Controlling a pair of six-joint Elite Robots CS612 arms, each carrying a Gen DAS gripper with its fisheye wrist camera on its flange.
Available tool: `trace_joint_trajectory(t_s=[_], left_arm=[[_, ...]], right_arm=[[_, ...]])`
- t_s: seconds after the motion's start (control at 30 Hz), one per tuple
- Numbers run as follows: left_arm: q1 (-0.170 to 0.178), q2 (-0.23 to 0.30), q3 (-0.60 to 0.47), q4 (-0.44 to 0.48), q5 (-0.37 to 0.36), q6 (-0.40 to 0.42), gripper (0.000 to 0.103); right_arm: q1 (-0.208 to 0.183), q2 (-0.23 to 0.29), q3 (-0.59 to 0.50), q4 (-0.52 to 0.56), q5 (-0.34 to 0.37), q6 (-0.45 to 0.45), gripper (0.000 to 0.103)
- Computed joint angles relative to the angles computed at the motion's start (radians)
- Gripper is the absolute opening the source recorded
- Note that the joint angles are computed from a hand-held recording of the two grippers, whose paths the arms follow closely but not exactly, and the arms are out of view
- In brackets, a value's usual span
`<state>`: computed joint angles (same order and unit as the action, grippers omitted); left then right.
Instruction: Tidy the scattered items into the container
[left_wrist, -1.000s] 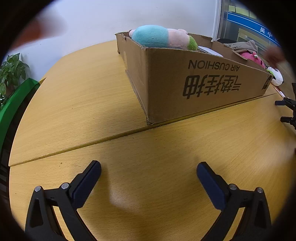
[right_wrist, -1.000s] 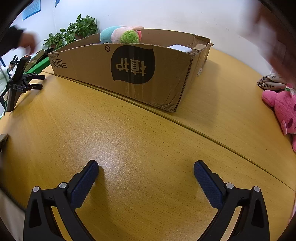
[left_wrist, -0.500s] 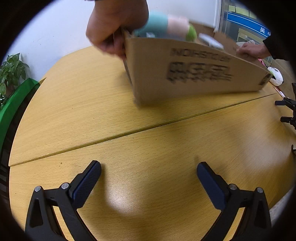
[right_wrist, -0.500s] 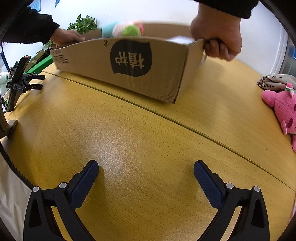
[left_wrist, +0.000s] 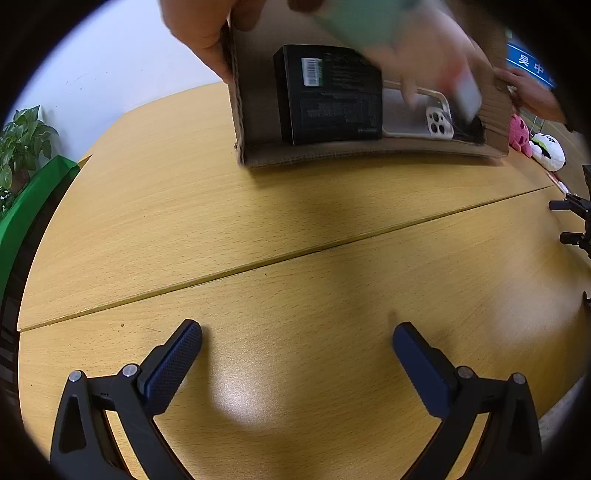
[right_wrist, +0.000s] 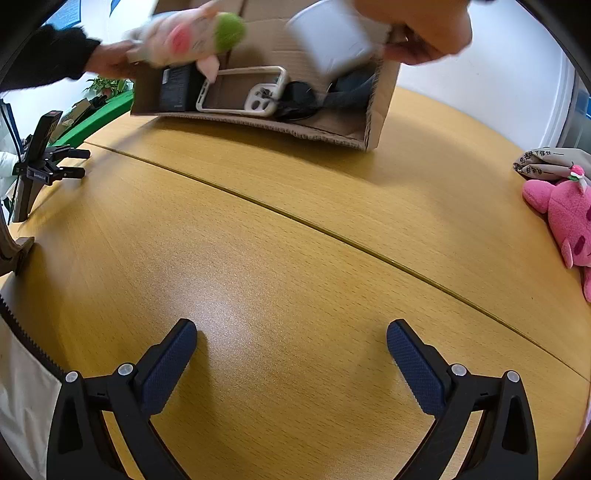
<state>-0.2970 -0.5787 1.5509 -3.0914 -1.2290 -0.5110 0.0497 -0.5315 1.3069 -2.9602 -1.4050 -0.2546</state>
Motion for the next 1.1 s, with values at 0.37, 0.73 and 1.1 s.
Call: trace_joint_trajectory(t_s=[0.37, 0.73, 1.1], left_arm=[[-0.005, -0.007, 0.008, -0.002, 0.004, -0.006, 0.103], [-0.006, -0.007, 0.007, 0.000, 0.004, -0.009, 0.103], [-0.006, -0.007, 0.005, 0.002, 0.005, -0.011, 0.103]], right_arm=[[-0.008, 0.016, -0.044, 0.029, 0.004, -0.004, 0.103], [-0.009, 0.004, -0.032, 0.028, 0.002, -0.001, 0.103], [-0.010, -0.002, -0.027, 0.031, 0.000, 0.001, 0.103]])
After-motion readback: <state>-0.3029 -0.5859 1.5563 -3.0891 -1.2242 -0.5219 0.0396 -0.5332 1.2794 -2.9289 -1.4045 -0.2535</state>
